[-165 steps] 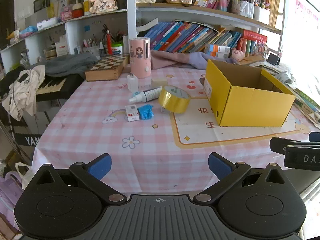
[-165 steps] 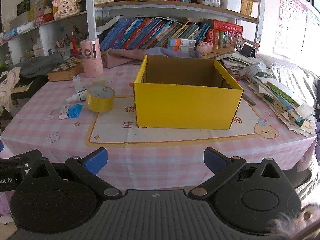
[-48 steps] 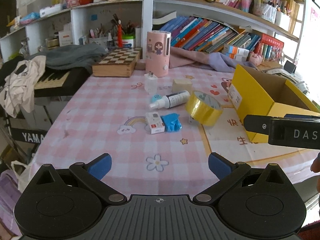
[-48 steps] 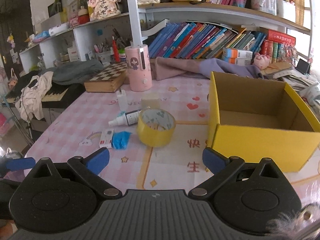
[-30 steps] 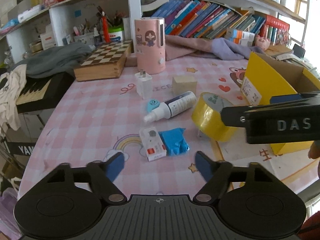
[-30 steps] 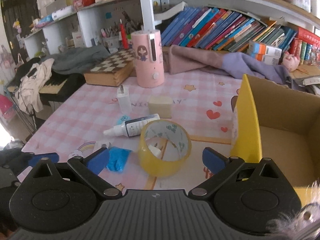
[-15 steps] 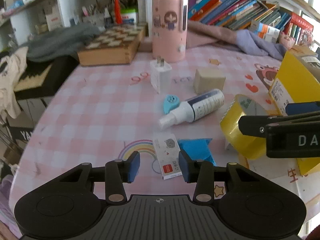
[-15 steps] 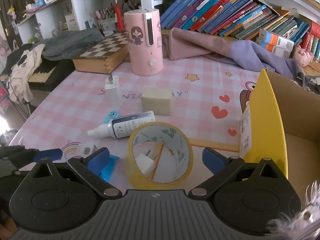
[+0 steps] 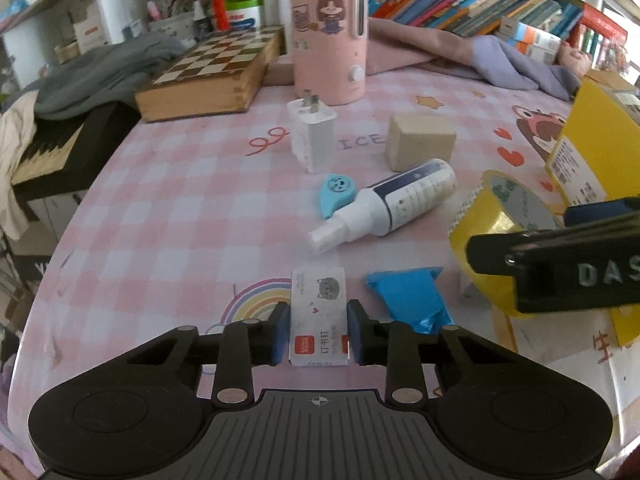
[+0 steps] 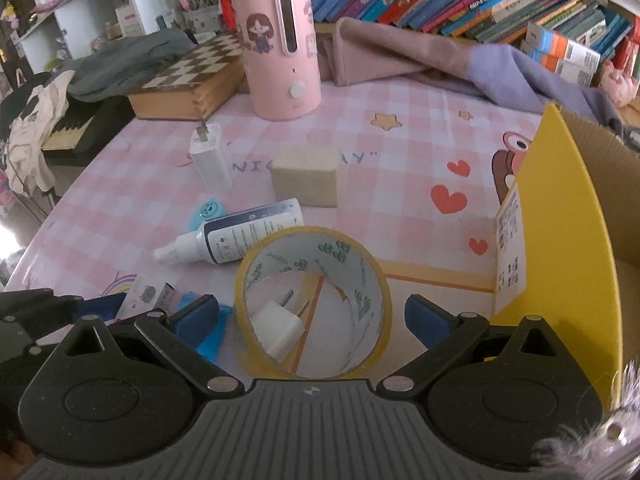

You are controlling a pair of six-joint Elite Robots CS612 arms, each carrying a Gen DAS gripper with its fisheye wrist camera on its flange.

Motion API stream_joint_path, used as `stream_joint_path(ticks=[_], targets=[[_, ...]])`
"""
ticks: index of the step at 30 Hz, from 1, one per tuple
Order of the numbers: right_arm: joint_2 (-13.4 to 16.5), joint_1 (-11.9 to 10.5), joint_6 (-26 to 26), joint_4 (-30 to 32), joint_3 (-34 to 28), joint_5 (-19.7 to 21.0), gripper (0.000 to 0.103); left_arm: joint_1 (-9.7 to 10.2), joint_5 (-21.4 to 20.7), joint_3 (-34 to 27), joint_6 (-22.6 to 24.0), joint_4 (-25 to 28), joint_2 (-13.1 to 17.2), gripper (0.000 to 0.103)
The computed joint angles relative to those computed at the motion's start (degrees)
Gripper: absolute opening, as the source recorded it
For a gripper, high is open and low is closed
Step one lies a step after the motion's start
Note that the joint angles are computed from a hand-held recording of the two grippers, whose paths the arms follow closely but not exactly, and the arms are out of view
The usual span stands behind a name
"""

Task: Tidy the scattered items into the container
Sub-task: 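Close the right tool on the tape roll rim while the left tool grasps the white card box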

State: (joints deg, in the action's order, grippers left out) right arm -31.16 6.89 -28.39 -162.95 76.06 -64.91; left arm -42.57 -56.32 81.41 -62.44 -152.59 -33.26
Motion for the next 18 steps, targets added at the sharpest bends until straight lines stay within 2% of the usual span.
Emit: stream_joint_path(ticks=[2,3,6,18], targets=[[0.1,0.0,0.4,0.4,-0.3,0.2,0.086,0.13,-0.5,0.5,-0.7,-1.0,-0.2,0.028],[0.1,0.0,0.4,0.5,-0.3,0.5,0.084,0.16,-0.6,0.9,-1.5,-1.3,-0.4,0.028],[0.1,-0.1,0.6,-0.3,-0.2,0.7,0.084,0.02,0.4,1.6,-2.6,-2.2,-0.9,0.028],[-1.8,-1.2,2.0,-8.4,3.6,3.9,0.084,-1.70,6.9,4.0,-2.1,-4.7,-3.0,0.028]])
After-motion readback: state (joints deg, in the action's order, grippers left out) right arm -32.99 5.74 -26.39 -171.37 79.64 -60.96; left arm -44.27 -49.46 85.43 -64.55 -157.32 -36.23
